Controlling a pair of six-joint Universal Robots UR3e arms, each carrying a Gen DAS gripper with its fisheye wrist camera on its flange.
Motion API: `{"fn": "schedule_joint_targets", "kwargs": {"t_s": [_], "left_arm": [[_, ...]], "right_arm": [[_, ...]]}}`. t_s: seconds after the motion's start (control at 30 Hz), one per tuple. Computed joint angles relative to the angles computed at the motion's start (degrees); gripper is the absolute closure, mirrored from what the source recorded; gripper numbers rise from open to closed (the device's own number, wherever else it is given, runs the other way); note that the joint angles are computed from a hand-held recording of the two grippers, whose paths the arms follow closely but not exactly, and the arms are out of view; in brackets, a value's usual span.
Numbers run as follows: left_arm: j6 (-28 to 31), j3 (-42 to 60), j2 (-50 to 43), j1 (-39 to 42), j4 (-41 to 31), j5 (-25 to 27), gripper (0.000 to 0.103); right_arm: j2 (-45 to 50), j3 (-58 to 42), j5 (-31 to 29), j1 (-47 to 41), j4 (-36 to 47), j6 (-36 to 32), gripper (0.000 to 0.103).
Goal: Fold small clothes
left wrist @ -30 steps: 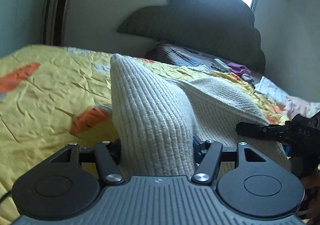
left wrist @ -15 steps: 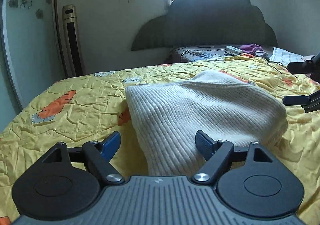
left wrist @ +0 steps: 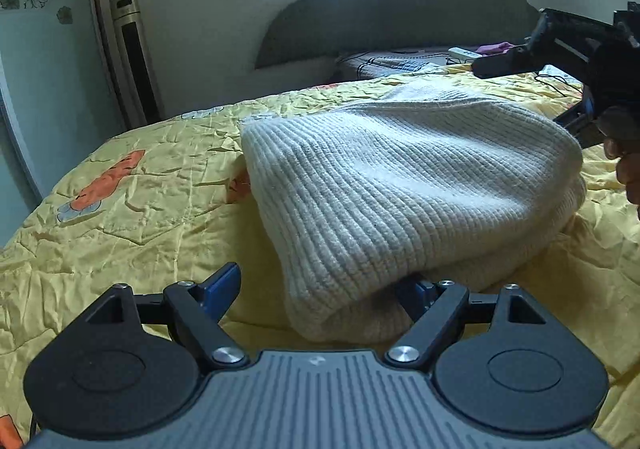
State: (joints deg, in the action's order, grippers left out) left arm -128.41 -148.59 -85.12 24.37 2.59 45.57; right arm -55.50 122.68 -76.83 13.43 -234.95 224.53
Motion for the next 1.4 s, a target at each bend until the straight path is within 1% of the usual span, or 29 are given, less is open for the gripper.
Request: {"fn": "schedule_joint_targets", "kwargs": {"t_s": [0.03, 0.07, 0.1, 0.13, 0.23, 0.3, 0.37, 0.47, 0.5, 0.57, 0.6, 0.63, 0.67, 0.7, 0.73, 0.77, 0.83, 0.87, 0.9, 0.93, 0.97, 1.03, 1.07, 1.1, 1.17, 1.23, 1.27, 1.3, 1.4], "left_arm": [[-1.89, 0.68, -2.08, -1.51, 3.07, 1.58, 0.020], [-2.97, 0.98, -3.13, -2.42, 4.84, 2.55, 0.020], [-3.88, 1.43, -4.27, -3.18, 6.37, 3.23, 0.020], [-4.55, 1.63, -4.66, -3.61, 7.06, 3.53, 0.020], [-6.14, 2.94, -4.44, -4.31, 5.47, 3.57, 0.020], [-6.53, 3.87, -2.50, -4.41, 1.11, 2.97, 0.020], [-5.65, 3.57, 0.09, -3.78, -2.47, 1.12, 0.020], [-3.70, 1.61, 0.49, -3.34, -0.77, -0.88, 0.020], [-4.34, 1.73, -1.17, -4.39, 1.27, 0.38, 0.020], [-6.08, 2.92, -3.55, -6.37, 1.91, 3.49, 0.021], [-6.61, 3.67, -3.40, -6.40, -0.54, 3.79, 0.021], [-6.52, 3.92, -2.55, -5.48, -3.25, 2.98, 0.021], [-6.30, 4.27, -1.49, -4.73, -5.94, 2.38, 0.021], [-5.78, 4.63, -0.05, -3.75, -9.19, 1.80, 0.021], [-5.46, 4.83, 0.98, -3.07, -11.32, 1.53, 0.021], [-5.08, 4.77, 2.02, -2.52, -12.89, 1.43, 0.021], [-3.82, 4.11, 3.78, -1.42, -14.84, 0.82, 0.021], [-3.57, 3.68, 4.38, -1.15, -15.06, 0.74, 0.021], [-3.52, 3.22, 5.25, -1.04, -15.56, 0.80, 0.021], [-3.72, 2.95, 5.90, -1.14, -16.04, 0.97, 0.021], [-4.00, 3.02, 6.10, -1.41, -16.42, 1.19, 0.021], [-4.45, 2.71, 7.15, -1.76, -16.93, 1.50, 0.021], [-4.09, 2.47, 8.18, -1.67, -17.79, 1.43, 0.020], [-3.38, 2.00, 9.46, -1.37, -18.74, 1.18, 0.020], [-2.17, 0.89, 11.74, -0.80, -20.03, 1.02, 0.020], [-2.03, 0.22, 13.11, -0.77, -20.84, 1.69, 0.020], [-1.75, 0.01, 13.87, -0.58, -21.82, 1.72, 0.020], [-1.41, -0.06, 14.47, -0.31, -22.99, 1.65, 0.020], [-1.52, -1.10, 16.97, 0.35, -25.00, 1.76, 0.020]], "right_arm": [[0.56, -2.69, -0.61, 0.00, 2.79, -1.29, 0.026], [0.35, -5.12, -3.07, 0.95, 7.17, -3.57, 0.045], [-0.66, -7.67, -7.58, 2.77, 14.06, -6.52, 0.070], [-1.09, -9.08, -10.25, 3.84, 18.19, -8.45, 0.070], [-2.16, -5.45, -9.27, 3.25, 14.31, -7.92, 0.074], [-4.95, -2.38, -10.30, 3.45, 12.73, -7.41, 0.075], [-8.56, 0.24, -12.18, 4.59, 12.19, -8.72, 0.075], [-13.08, 3.24, -15.31, 5.74, 14.28, -11.49, 0.075], [-13.46, 3.78, -15.96, 5.51, 15.60, -11.48, 0.074], [-12.49, 4.42, -13.76, 3.38, 17.89, -10.53, 0.071], [-10.68, 5.14, -12.89, 2.54, 15.98, -9.49, 0.066], [-8.54, 6.34, -11.87, 1.87, 11.22, -8.12, 0.065], [-7.64, 7.24, -11.67, 1.84, 8.19, -6.37, 0.062], [-7.66, 7.46, -13.38, 2.91, 7.32, -5.05, 0.060], [-8.03, 6.97, -17.59, 5.40, 7.82, -4.57, 0.058], [-8.39, 5.71, -24.17, 9.20, 9.57, -4.58, 0.051], [-7.84, 1.95, -38.48, 17.88, 13.31, -5.58, 0.049], [-6.80, 0.20, -43.37, 21.57, 13.68, -7.48, 0.045], [-6.18, -0.88, -45.35, 23.94, 14.28, -9.27, 0.033], [-6.20, -2.08, -46.56, 25.67, 17.35, -10.45, 0.028], [-6.83, -4.40, -48.28, 27.28, 25.22, -11.31, 0.020], [-5.84, -11.33, -56.67, 30.49, 43.24, -10.15, 0.019], [-4.78, -13.41, -60.15, 31.48, 48.33, -8.76, 0.016], [-4.49, -13.45, -61.24, 32.09, 48.62, -6.71, 0.015], [-5.19, -11.57, -61.36, 32.94, 45.18, -2.12, 0.014], [-4.99, -10.71, -62.04, 34.35, 42.77, 1.40, 0.007], [-4.78, -10.70, -62.79, 35.16, 42.99, 3.11, 0.003], [-4.41, -11.57, -63.64, 36.14, 44.57, 4.64, 0.002], [-4.30, -12.52, -63.51, 37.84, 48.63, 6.48, 0.001]]}}
